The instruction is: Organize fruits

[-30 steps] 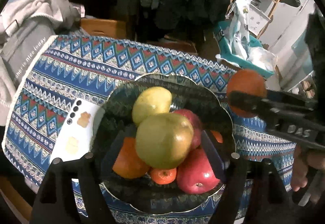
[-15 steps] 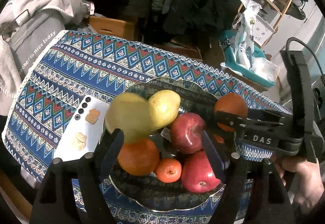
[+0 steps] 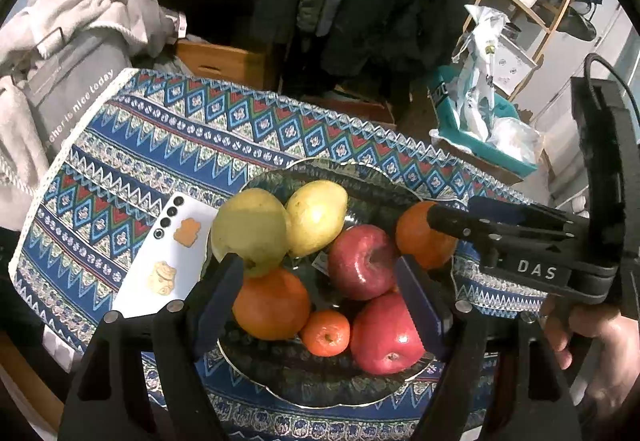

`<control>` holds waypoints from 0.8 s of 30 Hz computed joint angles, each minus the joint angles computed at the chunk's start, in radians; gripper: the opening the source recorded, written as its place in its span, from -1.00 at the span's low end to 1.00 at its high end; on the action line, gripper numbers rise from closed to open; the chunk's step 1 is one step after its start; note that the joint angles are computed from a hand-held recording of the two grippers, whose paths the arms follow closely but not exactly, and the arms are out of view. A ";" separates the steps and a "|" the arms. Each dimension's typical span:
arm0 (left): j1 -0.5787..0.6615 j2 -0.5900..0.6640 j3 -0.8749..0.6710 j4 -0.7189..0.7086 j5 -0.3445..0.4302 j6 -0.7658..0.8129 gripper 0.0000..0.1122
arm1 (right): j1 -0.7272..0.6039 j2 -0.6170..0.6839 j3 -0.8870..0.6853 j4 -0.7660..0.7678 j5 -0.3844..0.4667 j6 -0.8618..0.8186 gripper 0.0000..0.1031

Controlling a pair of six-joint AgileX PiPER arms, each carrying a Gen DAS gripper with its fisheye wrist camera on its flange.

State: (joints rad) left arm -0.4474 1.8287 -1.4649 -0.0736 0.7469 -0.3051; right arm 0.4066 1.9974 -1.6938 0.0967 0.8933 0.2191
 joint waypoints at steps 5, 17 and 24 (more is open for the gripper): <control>-0.016 -0.056 0.015 0.049 0.001 -0.033 0.42 | 0.018 -0.073 0.017 -0.076 -0.005 0.052 0.31; -0.069 -0.204 0.039 0.187 0.017 -0.139 0.59 | 0.068 -0.262 0.068 -0.234 -0.026 0.167 0.42; -0.126 -0.244 0.007 0.304 0.053 -0.212 0.75 | 0.107 -0.362 0.103 -0.339 -0.031 0.243 0.47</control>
State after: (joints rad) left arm -0.5735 1.5845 -1.4579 0.2303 0.7998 -0.5170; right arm 0.5136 1.6355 -1.5909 -0.2426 0.8621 0.4624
